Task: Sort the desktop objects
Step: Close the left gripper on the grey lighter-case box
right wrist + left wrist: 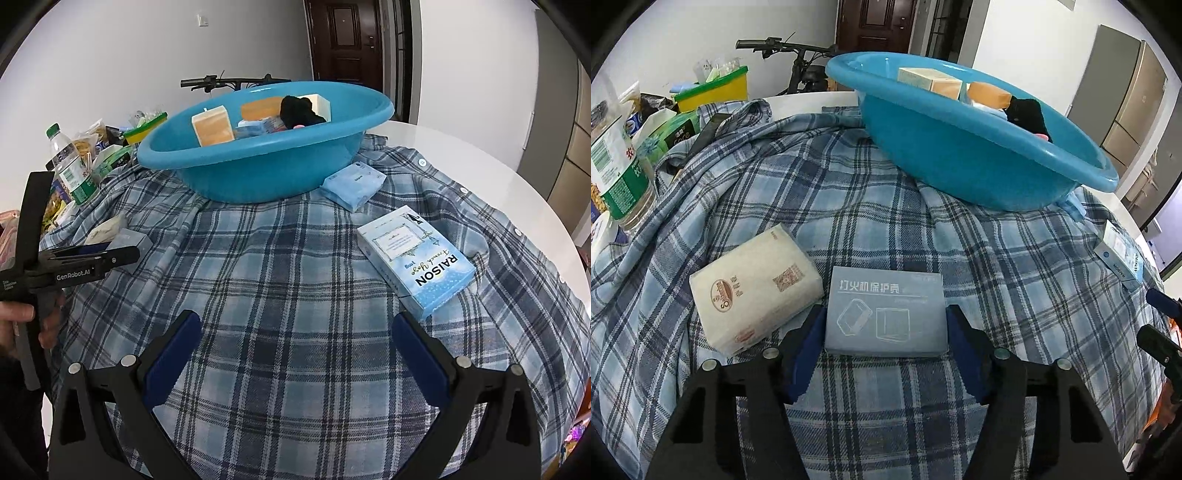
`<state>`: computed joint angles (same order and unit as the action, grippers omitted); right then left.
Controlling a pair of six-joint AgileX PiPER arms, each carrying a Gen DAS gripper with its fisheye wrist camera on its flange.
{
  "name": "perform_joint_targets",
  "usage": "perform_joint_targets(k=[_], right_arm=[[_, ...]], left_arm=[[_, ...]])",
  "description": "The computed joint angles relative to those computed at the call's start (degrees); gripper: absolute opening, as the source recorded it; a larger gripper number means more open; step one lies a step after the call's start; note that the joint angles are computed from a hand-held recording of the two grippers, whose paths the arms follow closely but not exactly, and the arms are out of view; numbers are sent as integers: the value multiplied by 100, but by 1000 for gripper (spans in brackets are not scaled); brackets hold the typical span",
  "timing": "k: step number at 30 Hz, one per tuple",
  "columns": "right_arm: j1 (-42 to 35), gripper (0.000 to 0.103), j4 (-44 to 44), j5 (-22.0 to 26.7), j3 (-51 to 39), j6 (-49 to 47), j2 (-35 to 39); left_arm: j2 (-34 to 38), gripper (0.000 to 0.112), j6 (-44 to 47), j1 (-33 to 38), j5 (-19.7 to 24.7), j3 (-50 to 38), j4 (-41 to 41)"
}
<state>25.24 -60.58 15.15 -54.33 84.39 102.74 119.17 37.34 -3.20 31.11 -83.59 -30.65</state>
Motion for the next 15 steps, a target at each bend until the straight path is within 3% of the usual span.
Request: perform_joint_targets(k=[15], right_arm=[[-46, 103, -168, -199, 127, 187, -17]], left_arm=[[-788, 67, 272, -212, -406, 1274, -196]])
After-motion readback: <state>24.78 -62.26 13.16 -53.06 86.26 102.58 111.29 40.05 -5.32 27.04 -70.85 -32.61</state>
